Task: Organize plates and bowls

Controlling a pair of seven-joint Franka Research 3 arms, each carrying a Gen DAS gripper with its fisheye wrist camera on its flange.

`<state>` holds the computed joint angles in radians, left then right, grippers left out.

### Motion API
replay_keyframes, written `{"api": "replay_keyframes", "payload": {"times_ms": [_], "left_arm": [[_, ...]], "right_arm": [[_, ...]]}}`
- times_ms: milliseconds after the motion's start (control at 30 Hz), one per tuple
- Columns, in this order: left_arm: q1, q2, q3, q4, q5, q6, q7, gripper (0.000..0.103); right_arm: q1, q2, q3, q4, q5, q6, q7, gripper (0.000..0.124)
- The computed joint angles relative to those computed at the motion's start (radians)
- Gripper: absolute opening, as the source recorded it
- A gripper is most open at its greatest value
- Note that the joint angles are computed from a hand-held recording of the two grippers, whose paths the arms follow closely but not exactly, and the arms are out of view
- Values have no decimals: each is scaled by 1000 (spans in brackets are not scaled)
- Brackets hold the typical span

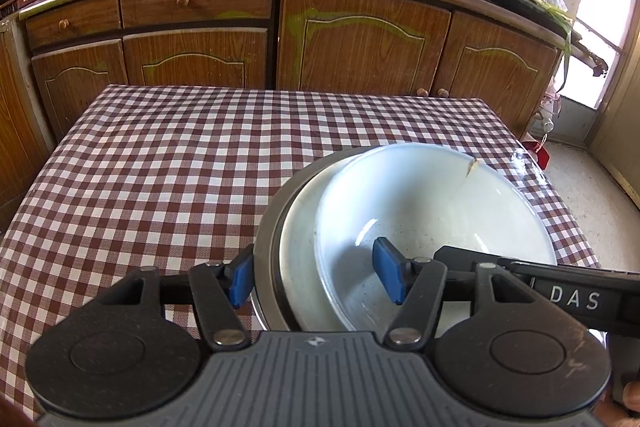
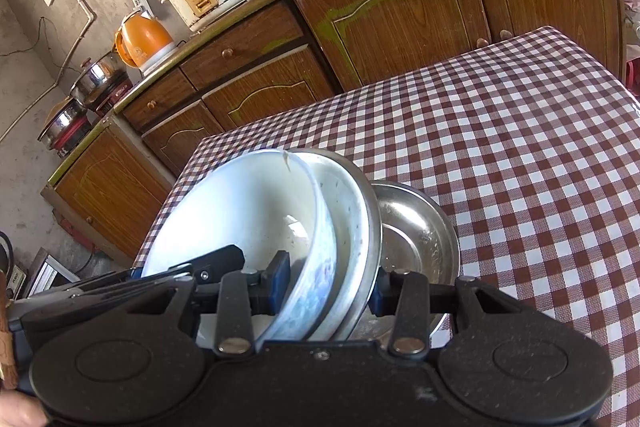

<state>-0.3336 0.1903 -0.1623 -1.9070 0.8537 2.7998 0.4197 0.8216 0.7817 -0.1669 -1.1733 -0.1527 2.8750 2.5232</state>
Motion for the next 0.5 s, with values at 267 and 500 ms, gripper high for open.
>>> {"api": "replay_keyframes", "payload": {"times_ms": [267,500], "left_arm": [[3,25,6,16,-20,7,31,62],[1,48,15,31,-35,12,56,62]], "right_arm": [[-23,33,26,46,22,-20,-29,48],[-40,67,44,94,47,-41,-56,48]]}}
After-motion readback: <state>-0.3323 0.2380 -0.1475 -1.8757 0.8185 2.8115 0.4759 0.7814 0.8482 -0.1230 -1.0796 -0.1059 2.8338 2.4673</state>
